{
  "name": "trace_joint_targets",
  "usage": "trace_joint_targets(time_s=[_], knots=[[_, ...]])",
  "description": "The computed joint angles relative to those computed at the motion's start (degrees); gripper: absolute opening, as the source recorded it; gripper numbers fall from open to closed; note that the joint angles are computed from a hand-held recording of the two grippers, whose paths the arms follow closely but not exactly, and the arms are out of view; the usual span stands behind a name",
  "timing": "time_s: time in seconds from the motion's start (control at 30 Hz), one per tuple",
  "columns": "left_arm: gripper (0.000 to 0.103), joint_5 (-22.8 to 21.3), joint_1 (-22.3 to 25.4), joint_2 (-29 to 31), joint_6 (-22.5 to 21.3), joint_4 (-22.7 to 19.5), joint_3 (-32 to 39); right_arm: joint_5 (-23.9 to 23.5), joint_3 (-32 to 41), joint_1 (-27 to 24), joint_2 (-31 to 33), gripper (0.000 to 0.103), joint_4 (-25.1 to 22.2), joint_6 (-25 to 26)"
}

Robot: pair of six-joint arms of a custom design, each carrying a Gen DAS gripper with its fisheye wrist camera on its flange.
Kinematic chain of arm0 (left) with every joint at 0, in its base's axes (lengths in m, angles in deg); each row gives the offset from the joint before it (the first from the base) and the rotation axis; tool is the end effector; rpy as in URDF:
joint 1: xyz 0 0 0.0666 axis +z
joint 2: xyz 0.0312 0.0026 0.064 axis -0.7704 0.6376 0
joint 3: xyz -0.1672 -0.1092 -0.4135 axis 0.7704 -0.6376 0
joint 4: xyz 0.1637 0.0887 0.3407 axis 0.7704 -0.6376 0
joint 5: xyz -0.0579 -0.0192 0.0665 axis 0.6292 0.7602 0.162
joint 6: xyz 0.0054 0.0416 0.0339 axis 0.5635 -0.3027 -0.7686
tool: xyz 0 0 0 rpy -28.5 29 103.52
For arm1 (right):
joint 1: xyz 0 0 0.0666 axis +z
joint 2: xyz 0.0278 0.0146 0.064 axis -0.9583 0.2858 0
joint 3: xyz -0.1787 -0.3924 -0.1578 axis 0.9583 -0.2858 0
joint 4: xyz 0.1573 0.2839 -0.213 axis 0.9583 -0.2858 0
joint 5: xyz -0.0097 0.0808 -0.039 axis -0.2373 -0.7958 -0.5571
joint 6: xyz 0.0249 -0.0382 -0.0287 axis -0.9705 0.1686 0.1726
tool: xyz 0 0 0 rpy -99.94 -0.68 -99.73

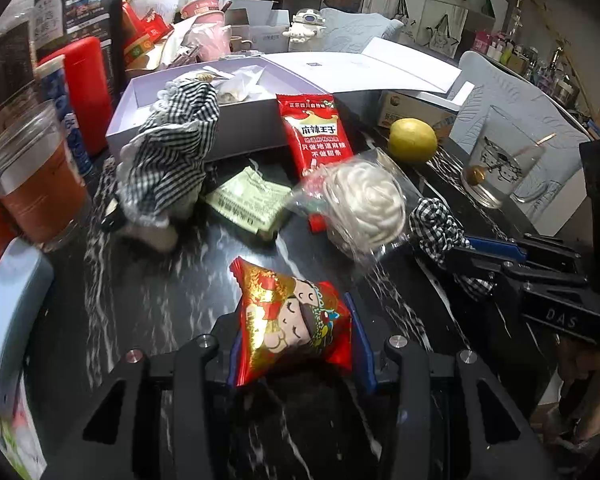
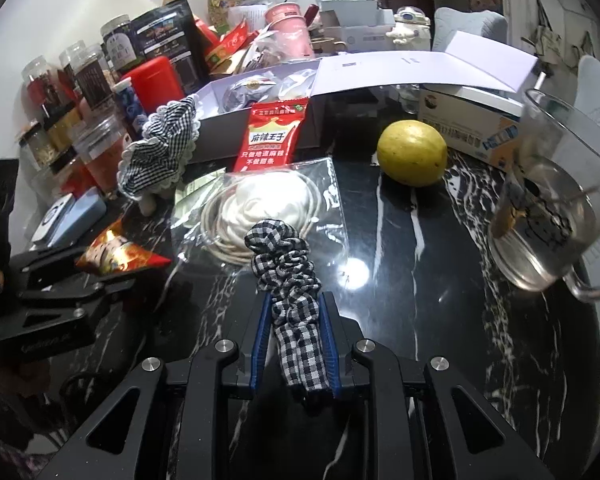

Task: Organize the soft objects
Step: 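Grasp the checkered scrunchie with the right tool while the left tool grasps the red cartoon snack bag, then lift the scrunchie and red snack bag and carry them over the white box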

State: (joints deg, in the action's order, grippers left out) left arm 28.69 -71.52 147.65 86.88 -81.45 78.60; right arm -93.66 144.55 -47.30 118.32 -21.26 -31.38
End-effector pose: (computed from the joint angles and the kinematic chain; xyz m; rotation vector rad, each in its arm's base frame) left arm 0.3844 -0.1422 0.4574 -0.1152 2.4460 -0.1220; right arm 0.4737 0.2420 0.4461 -0.7556 2.3677 0.5043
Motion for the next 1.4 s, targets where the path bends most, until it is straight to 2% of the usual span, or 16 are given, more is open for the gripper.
trace_joint_targets(time_s=[0.37,0.43,0.5,0.57,0.73,0.8,0.87,0.9,1.03,1.17,1.3,1.4], knots=[[0.043,-0.8,-2.9,-3.4,3.9,-1.1,-2.0,-0.6,-3.0,1.0,-2.9,0.025,-4.0,1.0],[0.043,-1.2,-3.2,-3.6,4.0,-1.0,-2.2,-0.5,-3.6,1.2,-3.4,0.030,-3.8,0.9],[0.043,-1.1,-3.4,-3.7,4.1,-0.9,-2.3,1.2,-3.8,1.8,-3.2,0.043,-4.2,1.2],[0.043,-0.9,-3.5,-3.7,4.0,-0.8,-2.4,3.2,-4.5,2.4,-3.6,0.048,-2.8,1.9],[0.043,-0.4,-3.5,-3.7,4.3,-0.6,-2.7,7.4,-5.6,3.6,-3.8,0.048,-0.1,2.7],[0.043,0.5,-3.0,-3.7,4.6,-0.7,-2.8,10.5,-6.1,4.4,-4.0,0.035,1.1,3.5],[0.043,1.4,-2.8,-3.8,5.3,-0.6,-3.1,12.2,-6.8,5.0,-4.3,0.032,2.5,5.5],[0.043,1.5,-2.8,-3.9,5.4,-0.6,-3.2,11.8,-6.8,5.0,-4.2,0.027,2.5,5.6],[0.043,1.2,-2.7,-4.3,6.0,-0.4,-3.6,11.0,-5.6,5.2,-3.6,0.023,0.7,5.3],[0.043,0.8,-2.4,-5.0,7.0,-1.1,-3.6,7.2,-5.5,4.9,-4.0,0.022,-0.4,4.2],[0.043,-0.5,-1.8,-5.5,7.2,-2.6,-2.9,1.3,-4.7,4.4,-4.1,0.022,-2.3,0.7],[0.043,-1.0,-1.1,-6.1,6.6,-2.8,-2.3,0.5,-4.0,5.3,-4.0,0.022,-2.9,0.6]])
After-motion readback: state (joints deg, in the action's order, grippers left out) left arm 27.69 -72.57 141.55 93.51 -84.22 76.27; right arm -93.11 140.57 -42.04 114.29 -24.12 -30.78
